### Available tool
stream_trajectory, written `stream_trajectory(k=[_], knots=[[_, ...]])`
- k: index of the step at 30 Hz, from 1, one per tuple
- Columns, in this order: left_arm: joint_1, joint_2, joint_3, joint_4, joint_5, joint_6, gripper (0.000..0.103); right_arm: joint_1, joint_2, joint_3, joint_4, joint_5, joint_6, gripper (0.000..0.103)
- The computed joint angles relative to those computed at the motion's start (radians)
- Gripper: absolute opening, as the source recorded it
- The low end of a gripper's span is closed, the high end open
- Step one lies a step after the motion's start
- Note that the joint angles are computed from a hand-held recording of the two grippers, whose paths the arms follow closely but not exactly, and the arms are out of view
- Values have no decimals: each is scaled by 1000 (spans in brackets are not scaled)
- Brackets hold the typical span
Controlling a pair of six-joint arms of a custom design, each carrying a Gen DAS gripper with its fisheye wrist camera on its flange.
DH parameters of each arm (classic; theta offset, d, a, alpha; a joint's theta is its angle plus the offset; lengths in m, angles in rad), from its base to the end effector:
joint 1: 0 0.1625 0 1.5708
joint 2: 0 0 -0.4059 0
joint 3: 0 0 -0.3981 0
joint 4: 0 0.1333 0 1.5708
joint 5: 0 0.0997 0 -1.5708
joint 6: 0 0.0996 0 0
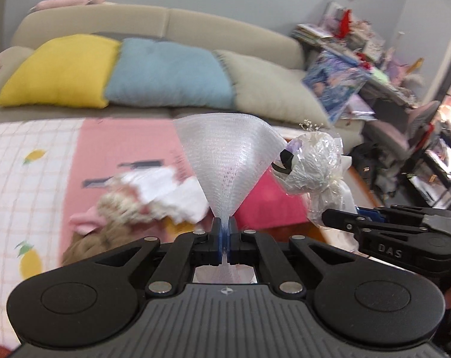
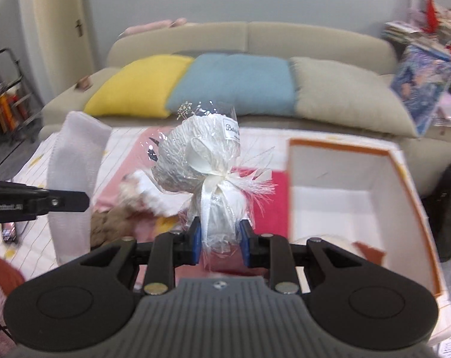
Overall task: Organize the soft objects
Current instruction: 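Carry the mesh bag and cellophane bundle over the orange box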
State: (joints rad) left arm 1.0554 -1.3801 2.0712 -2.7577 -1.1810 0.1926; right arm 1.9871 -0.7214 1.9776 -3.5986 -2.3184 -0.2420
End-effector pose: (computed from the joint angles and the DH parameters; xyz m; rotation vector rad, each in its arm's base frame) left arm -0.1050 -0.5326 0.2737 0.8207 2.6152 -0.7707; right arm 0.2825 -0.4768 0.0692 0.3936 -2.2771 1.0013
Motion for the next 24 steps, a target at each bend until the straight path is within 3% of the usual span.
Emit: stream_trajectory(k=[10, 15, 18, 24], knots=[[-29, 168, -168, 76, -186, 8, 2, -42, -87, 21, -110, -109, -80, 24], [-29, 283, -274, 111, -261, -16, 2, -109, -145, 39, -73, -110, 13, 24], [-36, 353, -331, 137, -278, -9, 2, -150, -168, 44, -17, -128, 57, 24], [-56, 455, -385, 190, -236, 12, 2, -221, -184, 23, 128, -162, 123, 24]])
